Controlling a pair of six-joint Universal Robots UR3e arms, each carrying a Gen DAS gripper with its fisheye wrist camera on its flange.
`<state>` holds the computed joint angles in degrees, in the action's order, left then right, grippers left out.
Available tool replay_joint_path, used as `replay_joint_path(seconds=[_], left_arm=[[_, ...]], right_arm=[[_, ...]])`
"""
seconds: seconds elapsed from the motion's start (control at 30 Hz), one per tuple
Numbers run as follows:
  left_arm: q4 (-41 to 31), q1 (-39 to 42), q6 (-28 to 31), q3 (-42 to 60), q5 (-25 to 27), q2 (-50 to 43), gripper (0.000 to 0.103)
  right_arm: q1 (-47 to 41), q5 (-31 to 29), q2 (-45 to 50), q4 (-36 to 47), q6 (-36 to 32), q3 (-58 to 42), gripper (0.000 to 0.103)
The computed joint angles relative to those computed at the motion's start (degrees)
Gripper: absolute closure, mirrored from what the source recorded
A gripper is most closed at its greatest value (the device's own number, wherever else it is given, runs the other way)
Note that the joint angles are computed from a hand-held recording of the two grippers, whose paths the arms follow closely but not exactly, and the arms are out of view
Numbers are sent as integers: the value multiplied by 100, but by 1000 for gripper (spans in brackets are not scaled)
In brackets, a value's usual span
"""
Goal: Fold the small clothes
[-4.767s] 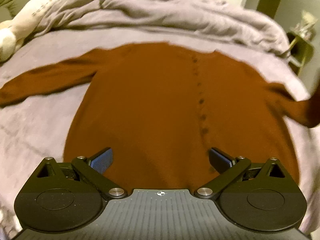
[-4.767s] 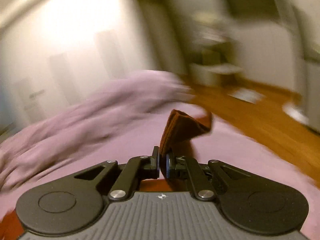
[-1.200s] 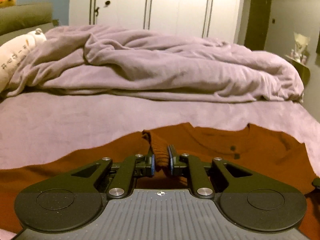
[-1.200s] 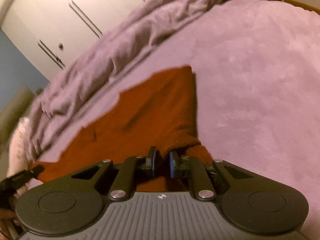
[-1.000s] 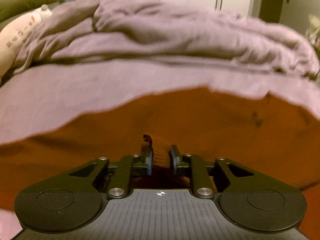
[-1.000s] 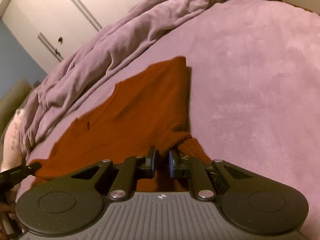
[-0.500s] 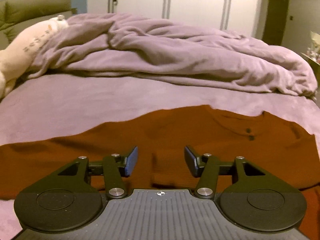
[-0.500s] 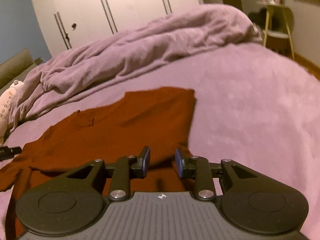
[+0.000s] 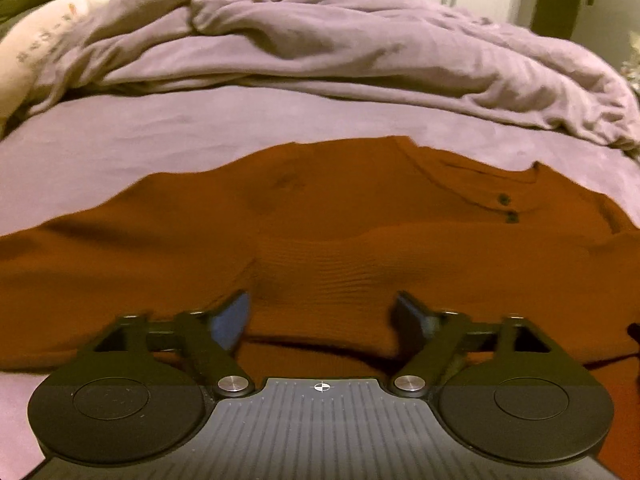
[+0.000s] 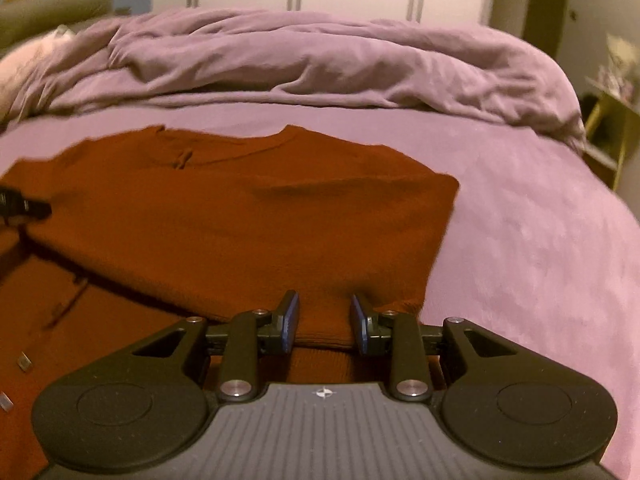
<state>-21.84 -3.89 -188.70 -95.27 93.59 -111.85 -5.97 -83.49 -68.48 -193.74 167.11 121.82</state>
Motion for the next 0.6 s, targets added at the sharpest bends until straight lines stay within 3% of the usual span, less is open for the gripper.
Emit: replay_joint_path(seconds=[0.17, 0.2, 0.23, 0.3, 0.43, 0.6], left_arm=[[190, 653, -125, -1244, -547, 1197, 8], [260, 888, -92, -1630, -686, 1573, 7], [264, 1143, -50, -1999, -783, 1970, 6], [110, 1742, 124, -2656, -852, 2753, 6], [-620, 3345, 606, -3389, -1037, 3939, 6], [-1390, 5627, 1067, -3768, -1866, 4667, 8]], right_arm=[[139, -204, -348, 720, 142, -198, 73], [139, -182, -613, 849, 242, -57, 68], [110, -101, -859, 880, 302, 144, 53], [-40, 257, -1508, 814, 460, 814, 39], [-307, 813, -2765, 991, 687, 2037, 39], [-115, 698, -3508, 1257, 1046, 2709, 39]])
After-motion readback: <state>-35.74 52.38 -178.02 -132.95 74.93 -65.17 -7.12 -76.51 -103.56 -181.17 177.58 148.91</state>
